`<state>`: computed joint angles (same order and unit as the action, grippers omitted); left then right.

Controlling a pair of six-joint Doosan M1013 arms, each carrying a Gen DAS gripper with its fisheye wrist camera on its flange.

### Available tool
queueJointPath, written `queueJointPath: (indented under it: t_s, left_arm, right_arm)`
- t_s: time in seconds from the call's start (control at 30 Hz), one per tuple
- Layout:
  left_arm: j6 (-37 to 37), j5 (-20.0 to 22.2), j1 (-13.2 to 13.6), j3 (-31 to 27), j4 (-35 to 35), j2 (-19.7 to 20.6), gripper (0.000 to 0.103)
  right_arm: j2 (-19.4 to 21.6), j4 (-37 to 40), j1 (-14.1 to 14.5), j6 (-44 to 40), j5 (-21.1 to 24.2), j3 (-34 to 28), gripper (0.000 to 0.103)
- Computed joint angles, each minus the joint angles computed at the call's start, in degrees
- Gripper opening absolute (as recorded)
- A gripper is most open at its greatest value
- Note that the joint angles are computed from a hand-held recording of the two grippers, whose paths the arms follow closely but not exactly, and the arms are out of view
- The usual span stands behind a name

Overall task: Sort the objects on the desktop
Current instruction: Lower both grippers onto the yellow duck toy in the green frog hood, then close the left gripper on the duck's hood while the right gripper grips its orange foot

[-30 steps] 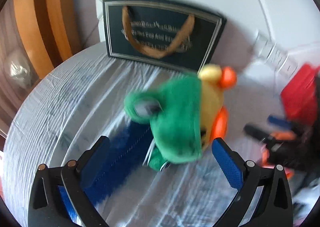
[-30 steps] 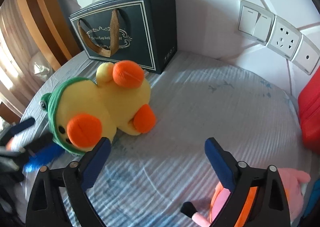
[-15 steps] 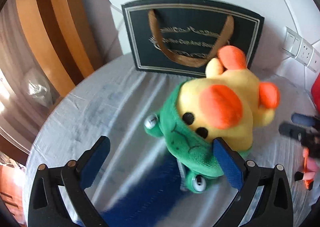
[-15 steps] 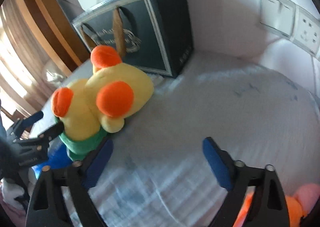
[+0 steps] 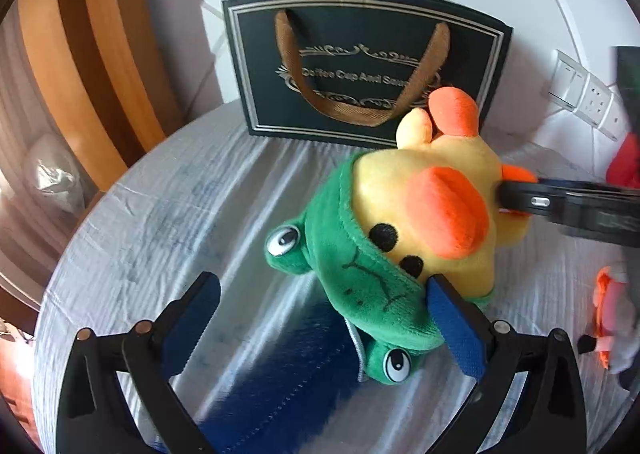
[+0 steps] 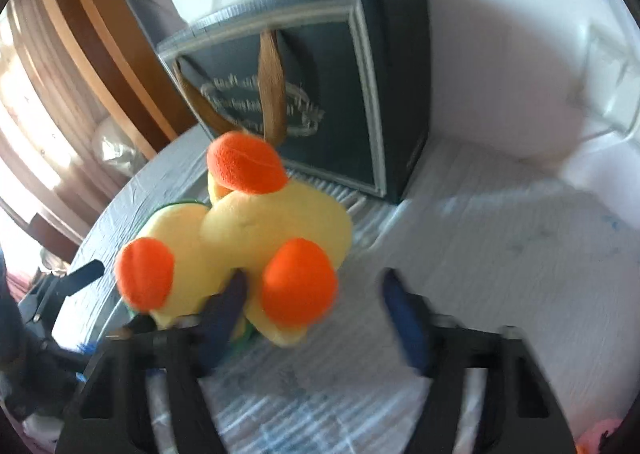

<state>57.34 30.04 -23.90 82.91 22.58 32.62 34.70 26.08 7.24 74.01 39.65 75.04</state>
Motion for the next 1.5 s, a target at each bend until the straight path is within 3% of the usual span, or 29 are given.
queueJointPath:
  t_s: [0.03, 0.2, 0.33, 0.43, 0.53, 0.7, 0.8, 0.87, 0.97, 1.1, 1.2, 1.37, 1.5]
  left_arm:
    - [1.0, 0.02, 0.04, -0.08, -1.12, 0.09, 0.103]
    - [2.15, -0.67, 0.33, 0.65, -4.03, -0.5, 0.103]
    - [2.68, -0.99, 1.0, 1.38, -5.99, -1.06, 0.103]
    - [7.26, -1.82, 1.54, 2.35, -10.99, -2.02, 0.103]
    - [14.84, -2.64, 1.42, 3.63, -16.07, -3.13, 0.103]
    - [21.63, -2.37, -0.02, 4.2, -19.75, -3.46, 0.103]
    - [20.73, -1.87, -1.16, 4.11, -18.4, -3.21, 0.103]
    - [17.07, -0.39, -1.93, 2.95, -13.77, -2.02, 0.103]
    - [20.51, 1.79, -1.77, 1.04, -17.9, -0.05, 0.103]
    - [19.91, 2.14, -2.0, 0.4, -18.39, 0.93, 0.103]
    - [19.74, 3.26, -2.13, -0.28, -18.36, 1.74, 0.098]
    - [18.39, 2.17, -2.72, 0.23, -15.77, 1.54, 0.085]
    - [18.53, 1.29, -2.96, 1.28, -16.05, 0.47, 0.078]
  right_arm:
    - [0.65, 1.87, -0.19, -1.33, 1.19, -0.57, 0.037]
    - [-0.29, -0.77, 0.23, 0.84, 3.32, 0.9, 0.032]
    - [-4.49, 3.57, 0.05, -1.91, 3.19, 8.23, 0.031]
    - [-7.45, 7.54, -0.18, -2.49, 1.53, 12.9, 0.031]
    - [-8.29, 5.8, -0.6, 1.02, 0.6, 14.66, 0.031]
    - [-8.26, 3.79, -0.92, 3.39, 0.8, 14.84, 0.031]
    - [-8.02, 2.01, -0.54, 3.6, 1.1, 14.11, 0.032]
    - [-7.76, 1.01, -0.41, 4.28, 1.2, 13.66, 0.035]
    - [-7.53, -0.46, -0.51, 6.14, 0.97, 13.2, 0.047]
    - [-6.6, -2.68, -0.26, 7.57, 0.93, 11.75, 0.048]
    - [-5.76, -2.1, -0.26, 7.03, 2.0, 11.17, 0.047]
    - [-5.87, 1.16, -0.63, 4.19, 2.67, 11.85, 0.033]
    - [-7.78, 1.0, -0.11, 3.28, -0.6, 14.22, 0.031]
